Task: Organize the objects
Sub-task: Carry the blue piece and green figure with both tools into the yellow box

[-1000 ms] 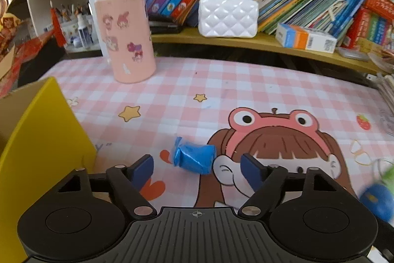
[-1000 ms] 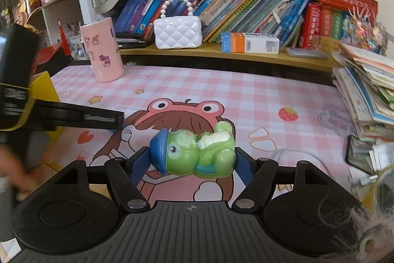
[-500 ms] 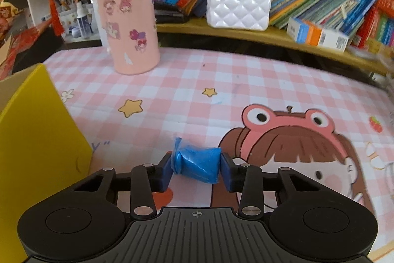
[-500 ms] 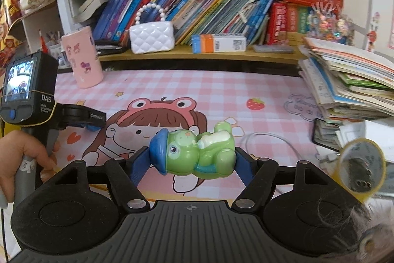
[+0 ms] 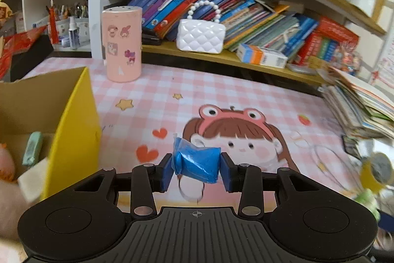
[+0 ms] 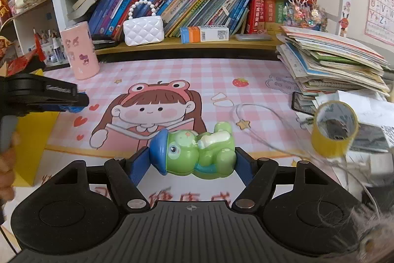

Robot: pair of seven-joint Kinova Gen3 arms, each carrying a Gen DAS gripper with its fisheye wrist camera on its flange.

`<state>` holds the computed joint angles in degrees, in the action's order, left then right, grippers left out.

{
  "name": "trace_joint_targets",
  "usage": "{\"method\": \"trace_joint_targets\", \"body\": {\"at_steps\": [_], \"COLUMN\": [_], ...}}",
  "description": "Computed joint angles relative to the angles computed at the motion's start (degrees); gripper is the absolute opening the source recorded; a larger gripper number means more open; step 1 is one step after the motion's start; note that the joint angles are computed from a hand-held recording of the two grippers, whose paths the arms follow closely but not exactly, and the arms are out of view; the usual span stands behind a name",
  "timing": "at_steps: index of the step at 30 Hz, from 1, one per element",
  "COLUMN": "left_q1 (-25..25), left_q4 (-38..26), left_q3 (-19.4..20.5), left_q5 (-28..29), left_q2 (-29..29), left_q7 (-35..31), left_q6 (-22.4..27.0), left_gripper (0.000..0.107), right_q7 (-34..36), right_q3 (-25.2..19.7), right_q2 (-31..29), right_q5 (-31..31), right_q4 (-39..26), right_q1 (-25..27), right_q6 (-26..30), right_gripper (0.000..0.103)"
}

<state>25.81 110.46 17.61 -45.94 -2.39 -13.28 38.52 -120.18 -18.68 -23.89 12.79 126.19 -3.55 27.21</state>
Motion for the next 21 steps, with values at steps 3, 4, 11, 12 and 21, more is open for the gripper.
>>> {"method": "trace_joint_targets", "body": {"at_steps": [3, 4, 11, 12, 21], "left_q1": [0.00, -0.23, -0.02, -0.27, -5.72], "left_q4": [2.94, 3.93, 9.54, 10.11, 14.06], "left_q3": [0.37, 0.66, 1.98, 2.54, 4.16], "left_q5": [3.62, 5.10, 15.38, 16.30, 22.56], "left_q2": [-4.24, -5.70, -16.36, -17.75, -29.50], "left_q7": [-3.16, -4.46, -12.23, -12.71, -17.55], "left_q6": [-0.87, -1.11, 1.43, 2.27, 10.01], "left_gripper": [0.038, 0.038, 0.038, 0.038, 0.038], "right_q7": [-2.84, -3.89, -8.61, -9.05, -12.06], "right_q3": [-3.63, -4.86, -11.33, -12.03, -18.85], "right_q2": [-1.73, -2.33, -5.48, -5.75, -4.88], "right_q5": [-0.22, -0.33, -1.43, -1.68, -2.50], "right_q4": [-0.15, -0.20, -1.01, -1.21, -3.74], "right_q1": [1.14, 1.28, -0.84, -1.32, -4.49], "right_q6": [2.75, 3.67, 8.63, 9.20, 11.43], "right_gripper": [0.069, 0.069, 0.069, 0.069, 0.069]}}
